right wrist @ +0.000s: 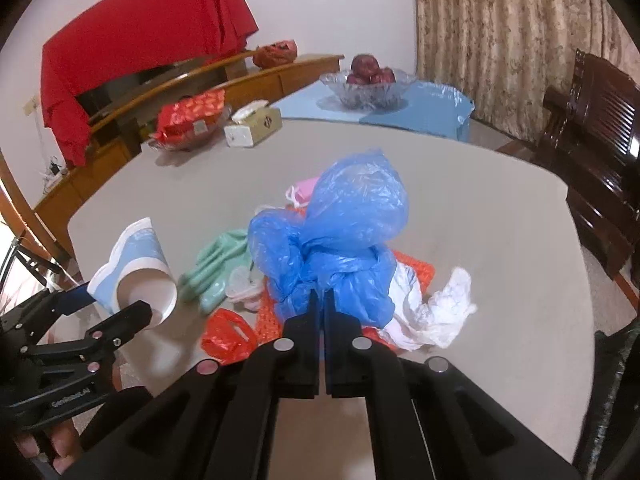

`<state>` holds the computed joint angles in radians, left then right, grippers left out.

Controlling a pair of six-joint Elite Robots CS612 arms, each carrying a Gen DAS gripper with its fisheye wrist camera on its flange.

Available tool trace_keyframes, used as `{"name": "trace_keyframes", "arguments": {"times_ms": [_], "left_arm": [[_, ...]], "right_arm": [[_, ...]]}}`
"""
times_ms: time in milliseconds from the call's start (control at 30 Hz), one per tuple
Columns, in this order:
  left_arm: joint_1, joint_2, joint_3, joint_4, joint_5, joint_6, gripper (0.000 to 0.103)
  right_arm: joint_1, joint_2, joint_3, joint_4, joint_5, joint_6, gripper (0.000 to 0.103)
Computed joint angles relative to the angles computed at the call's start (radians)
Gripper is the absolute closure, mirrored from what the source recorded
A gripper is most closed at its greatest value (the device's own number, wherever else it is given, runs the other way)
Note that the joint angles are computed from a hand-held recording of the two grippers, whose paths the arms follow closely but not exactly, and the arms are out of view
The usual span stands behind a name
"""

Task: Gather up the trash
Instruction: 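Carry the paper cup and blue bag over the trash bin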

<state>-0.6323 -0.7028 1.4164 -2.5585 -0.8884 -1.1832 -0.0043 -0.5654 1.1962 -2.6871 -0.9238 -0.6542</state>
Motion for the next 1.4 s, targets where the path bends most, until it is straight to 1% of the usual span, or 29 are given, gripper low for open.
{"name": "trace_keyframes", "arguments": {"times_ms": [167,267,333,467,600,733,833,900,1033,1233,1400], "left_arm": [[-0.015,-0.02,-0.004,0.038,0.02,-0.018,0.029],[-0.024,-0.025,-0.009,0.05,0.03,-0.019,0.029],[-0.03,-0.022,-0.019,0.062,0.022,-0.02,0.029],[-0.041,-0.002,-0.054,0.061,-0.011,0.011,0.029],[-0.055,0.023,-0.106,0.051,-0.018,0.063,0.029],[-0.067,0.061,-0.181,0.042,-0.029,0.121,0.029],[-0.073,0.088,-0.235,0.047,-0.044,0.142,0.029],[-0.078,0.109,-0.277,0.058,-0.047,0.155,0.029],[-0.09,0.158,-0.38,0.11,-0.055,0.171,0.029],[-0.104,0.253,-0.569,0.173,-0.089,0.207,0.029],[-0.115,0.34,-0.743,0.24,-0.116,0.226,0.029]], "right_arm": [[-0.022,-0.037,0.044,-0.049,0.029,0.013,0.102],[-0.039,-0.055,0.063,-0.07,0.033,0.013,0.102],[-0.049,-0.063,0.072,-0.077,0.03,0.014,0.102],[-0.073,-0.072,0.083,-0.088,0.011,0.023,0.102],[-0.101,-0.074,0.087,-0.093,-0.003,0.05,0.102],[-0.131,-0.076,0.091,-0.114,-0.019,0.078,0.102],[-0.153,-0.075,0.088,-0.121,-0.03,0.096,0.102],[-0.168,-0.072,0.085,-0.128,-0.039,0.108,0.102],[-0.193,-0.063,0.073,-0.128,-0.057,0.122,0.102],[-0.229,-0.043,0.044,-0.131,-0.095,0.147,0.102],[-0.262,-0.018,0.0,-0.097,-0.11,0.157,0.102]]}}
